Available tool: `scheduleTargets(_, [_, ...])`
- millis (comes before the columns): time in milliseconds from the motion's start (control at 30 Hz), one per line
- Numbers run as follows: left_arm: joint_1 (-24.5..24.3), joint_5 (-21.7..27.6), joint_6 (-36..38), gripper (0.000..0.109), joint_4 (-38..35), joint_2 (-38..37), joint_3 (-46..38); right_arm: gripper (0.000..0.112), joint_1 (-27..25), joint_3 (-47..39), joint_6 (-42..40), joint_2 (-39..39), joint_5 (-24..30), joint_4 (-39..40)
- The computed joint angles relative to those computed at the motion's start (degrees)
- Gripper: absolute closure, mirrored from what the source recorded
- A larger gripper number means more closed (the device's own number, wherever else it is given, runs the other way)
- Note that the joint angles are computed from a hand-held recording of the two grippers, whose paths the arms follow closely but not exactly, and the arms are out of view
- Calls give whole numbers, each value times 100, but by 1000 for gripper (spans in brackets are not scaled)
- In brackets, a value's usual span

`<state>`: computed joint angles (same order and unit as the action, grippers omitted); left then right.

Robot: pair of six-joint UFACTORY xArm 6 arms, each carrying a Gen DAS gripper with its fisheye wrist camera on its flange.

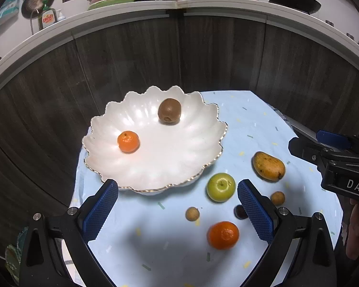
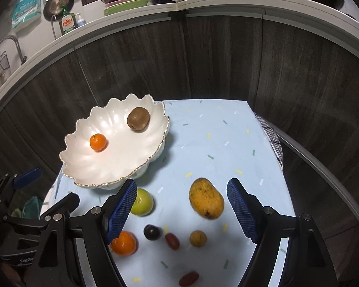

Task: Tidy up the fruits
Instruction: 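Withdraw both tools from the bowl back toward the remaining fruits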

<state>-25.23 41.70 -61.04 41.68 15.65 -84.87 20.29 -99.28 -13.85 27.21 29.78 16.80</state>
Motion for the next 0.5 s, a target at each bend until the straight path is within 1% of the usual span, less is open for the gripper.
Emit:
scheduleTargets(167, [-83,-59,-100,7,73,-6,99,34,-14,453,-140,-248,-267,46])
scheduleTargets(367, [-163,-183,-298,7,285,-22,234,34,-6,1081,-371,-552,-808,55])
scheduleTargets(500, [-223,-230,-388,7,362,8,310,34,-6,1321,-498,-632,-972,71])
